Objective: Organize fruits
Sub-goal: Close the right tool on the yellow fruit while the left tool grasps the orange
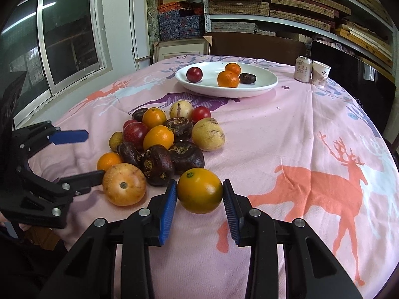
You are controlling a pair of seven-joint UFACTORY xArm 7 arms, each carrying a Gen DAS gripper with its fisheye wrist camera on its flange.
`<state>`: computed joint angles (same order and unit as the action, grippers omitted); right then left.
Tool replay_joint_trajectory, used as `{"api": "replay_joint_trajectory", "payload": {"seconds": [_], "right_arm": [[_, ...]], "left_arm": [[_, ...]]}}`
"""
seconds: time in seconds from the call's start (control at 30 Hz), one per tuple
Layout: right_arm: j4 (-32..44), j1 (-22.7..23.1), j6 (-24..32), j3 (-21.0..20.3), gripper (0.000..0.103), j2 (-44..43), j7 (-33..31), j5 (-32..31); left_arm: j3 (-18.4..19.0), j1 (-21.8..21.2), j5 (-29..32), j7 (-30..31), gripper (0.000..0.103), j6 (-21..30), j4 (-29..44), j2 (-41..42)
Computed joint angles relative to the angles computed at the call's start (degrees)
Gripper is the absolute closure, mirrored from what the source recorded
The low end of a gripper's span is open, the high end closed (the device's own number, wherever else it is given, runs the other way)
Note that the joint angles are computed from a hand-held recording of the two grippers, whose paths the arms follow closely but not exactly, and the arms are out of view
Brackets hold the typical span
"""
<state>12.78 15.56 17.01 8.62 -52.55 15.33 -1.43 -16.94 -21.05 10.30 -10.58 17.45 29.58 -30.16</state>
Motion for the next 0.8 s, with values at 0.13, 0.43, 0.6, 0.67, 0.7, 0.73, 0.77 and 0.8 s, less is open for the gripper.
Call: {"api": "replay_joint_trajectory", "payload": {"seconds": [0.13,0.43,0.6,0.67,0.7,0.73,0.77,0.8], "right_arm": [[-0.4,0.3,-0.3,-0.6,0.066,-0.4,-0.1,0.3],[-1.5,0.7,-0.4,-1.7,0.066,-1.9,-0.9,1.0],[-1.8,0.9,-0.4,-1.9,0.066,-2.1,-1.2,1.4],[-1.8,0.8,-0.3,-1.8,0.066,-2.0,-1.3,1.4],[-1.8,0.8,-0.3,-1.8,0.066,-2.0,-1.3,1.4],[-1.8,0.7,-0.3,-1.8,0.066,-2.0,-1.3,1.4],[-1.8,0.6,-0.2,-1.6,0.066,-2.1,-1.3,1.4],[-1.8,0.6,-0.1,-1.5,0.066,-2.1,-1.2,1.4]], "left_arm": [[-0.9,-0.2,0.3,-0.4,0.046,1.9,2.3,3.8],[-0.3,-1.8,-0.3,-0.7,0.05,1.1,3.3,5.6],[-0.2,-1.7,0.2,-1.7,0.046,0.5,3.5,6.2],[2.1,-4.1,-2.5,0.5,0.052,0.8,3.5,6.4],[2.2,-4.4,-3.0,0.9,0.053,0.9,3.5,6.3],[1.8,-4.2,-2.9,0.9,0.053,0.8,3.3,6.0],[1.9,-4.3,-3.1,1.1,0.053,0.8,3.1,5.7],[2.1,-4.6,-3.6,1.4,0.053,0.9,2.9,5.5]]}}
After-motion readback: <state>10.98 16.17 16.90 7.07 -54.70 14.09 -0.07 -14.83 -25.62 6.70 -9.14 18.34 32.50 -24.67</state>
